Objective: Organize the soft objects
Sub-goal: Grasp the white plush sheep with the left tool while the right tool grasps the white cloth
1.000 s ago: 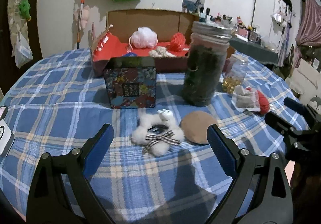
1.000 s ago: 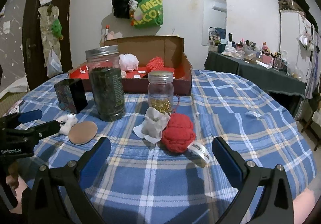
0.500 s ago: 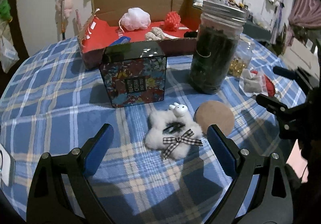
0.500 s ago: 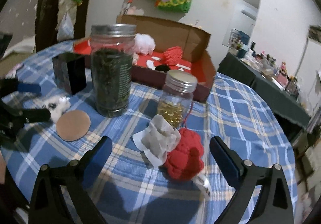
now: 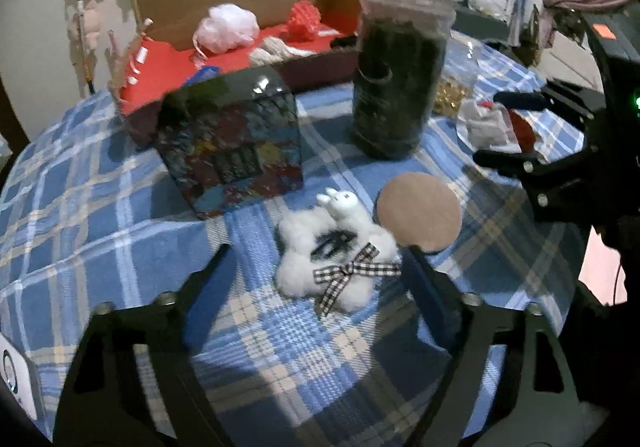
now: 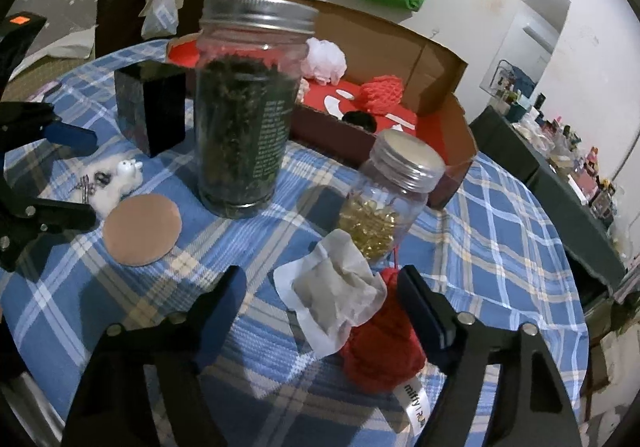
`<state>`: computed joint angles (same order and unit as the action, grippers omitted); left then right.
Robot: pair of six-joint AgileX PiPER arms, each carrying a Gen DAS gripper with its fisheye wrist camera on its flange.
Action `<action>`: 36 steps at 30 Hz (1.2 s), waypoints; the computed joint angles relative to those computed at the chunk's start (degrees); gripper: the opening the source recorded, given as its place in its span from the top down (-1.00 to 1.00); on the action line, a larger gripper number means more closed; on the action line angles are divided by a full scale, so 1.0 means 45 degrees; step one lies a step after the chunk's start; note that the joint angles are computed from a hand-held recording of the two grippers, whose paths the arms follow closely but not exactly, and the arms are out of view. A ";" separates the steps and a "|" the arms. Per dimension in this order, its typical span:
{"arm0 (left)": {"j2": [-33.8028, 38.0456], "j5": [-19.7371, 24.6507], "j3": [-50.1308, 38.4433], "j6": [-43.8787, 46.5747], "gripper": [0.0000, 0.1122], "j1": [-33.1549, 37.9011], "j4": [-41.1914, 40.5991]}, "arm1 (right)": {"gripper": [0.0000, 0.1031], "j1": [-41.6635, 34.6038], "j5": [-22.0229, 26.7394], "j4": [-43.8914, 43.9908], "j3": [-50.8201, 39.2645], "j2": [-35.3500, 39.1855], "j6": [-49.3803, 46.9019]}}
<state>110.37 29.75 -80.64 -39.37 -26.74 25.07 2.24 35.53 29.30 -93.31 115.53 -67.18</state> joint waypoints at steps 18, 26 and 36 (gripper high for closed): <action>-0.1034 -0.1158 0.0753 -0.1150 0.24 -0.0426 0.1264 | 0.83 -0.1011 0.1527 0.3010 0.0085 -0.0410 -0.1593; -0.0963 -0.1364 0.0228 -0.0938 0.24 -0.0548 0.0968 | 0.84 -0.1489 0.2836 0.4802 0.0522 -0.0996 -0.1819; -0.0648 -0.1163 -0.0334 -0.0481 0.24 -0.0724 0.0569 | 0.84 -0.1399 0.3083 0.5272 0.1024 -0.1202 -0.2247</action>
